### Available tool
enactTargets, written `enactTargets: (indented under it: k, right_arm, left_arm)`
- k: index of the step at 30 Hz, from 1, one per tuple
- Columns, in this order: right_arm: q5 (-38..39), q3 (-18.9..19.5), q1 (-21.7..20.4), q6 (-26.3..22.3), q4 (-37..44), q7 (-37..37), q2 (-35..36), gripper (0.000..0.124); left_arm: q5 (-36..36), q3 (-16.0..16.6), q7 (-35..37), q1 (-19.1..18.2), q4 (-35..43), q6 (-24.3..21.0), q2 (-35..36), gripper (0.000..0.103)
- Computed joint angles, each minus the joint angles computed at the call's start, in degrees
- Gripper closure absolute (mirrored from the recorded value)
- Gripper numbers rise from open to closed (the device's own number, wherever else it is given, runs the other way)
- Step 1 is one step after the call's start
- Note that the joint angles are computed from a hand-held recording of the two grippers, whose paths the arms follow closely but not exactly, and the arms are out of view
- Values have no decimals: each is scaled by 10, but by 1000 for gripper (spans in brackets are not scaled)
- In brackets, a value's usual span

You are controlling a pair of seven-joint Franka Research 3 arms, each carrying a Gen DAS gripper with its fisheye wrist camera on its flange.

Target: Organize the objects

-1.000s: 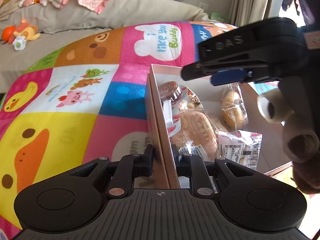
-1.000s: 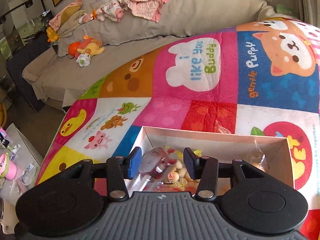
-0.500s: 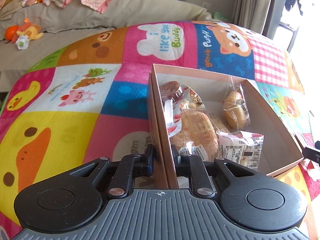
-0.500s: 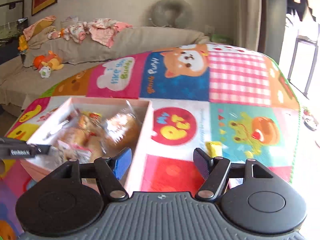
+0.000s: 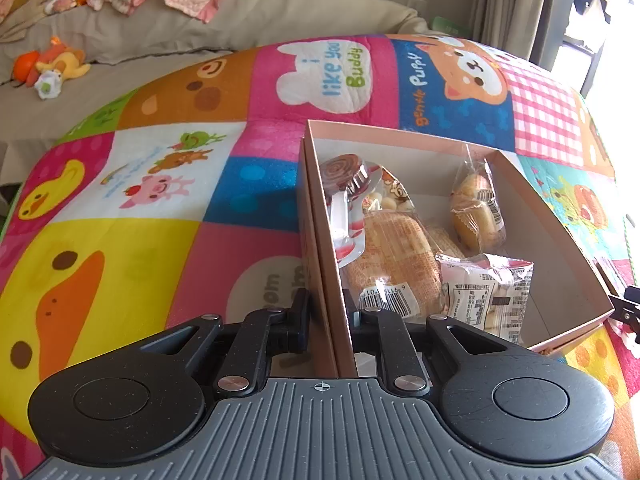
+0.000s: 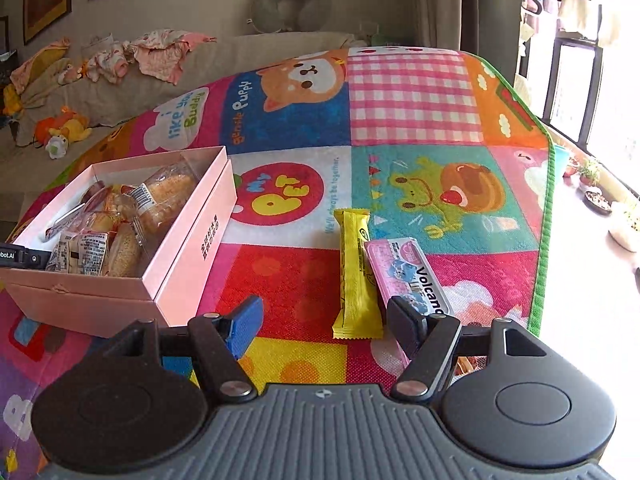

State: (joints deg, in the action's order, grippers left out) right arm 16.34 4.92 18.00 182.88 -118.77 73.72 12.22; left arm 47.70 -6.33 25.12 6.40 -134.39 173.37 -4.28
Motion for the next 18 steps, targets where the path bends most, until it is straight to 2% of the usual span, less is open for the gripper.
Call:
enactTargets:
  k: [2, 4, 7, 8, 10, 13, 15, 18]
  right_arm:
    - [-26, -38, 33, -23, 29, 22, 19, 57]
    - [-58, -76, 63, -49, 65, 55, 46, 65]
    - [-129, -155, 125, -63, 114, 126, 89, 70]
    - [-139, -159, 126, -74, 131, 138, 101, 70]
    - [-130, -128, 92, -112, 176, 140, 128, 73]
    - [-122, -102, 66, -131, 197, 152, 137, 82]
    - [-108, -71, 40, -134, 182, 136, 123, 93]
    - [-97, -45, 22, -119, 127, 106, 86, 96]
  left_arm:
    - [-2, 0, 2, 0, 0, 0, 0, 86]
    - [0, 0, 0, 0, 0, 0, 0, 86]
    - [0, 0, 0, 0, 0, 2, 0, 86]
    - [-1, 0, 0, 0, 0, 3, 0, 86]
    - [-4, 1, 3, -1, -1, 5, 1, 85]
    - [-5, 0, 3, 0, -2, 6, 1, 85]
    - [-3, 0, 2, 0, -2, 6, 0, 85]
    - [-5, 0, 4, 0, -2, 6, 1, 85]
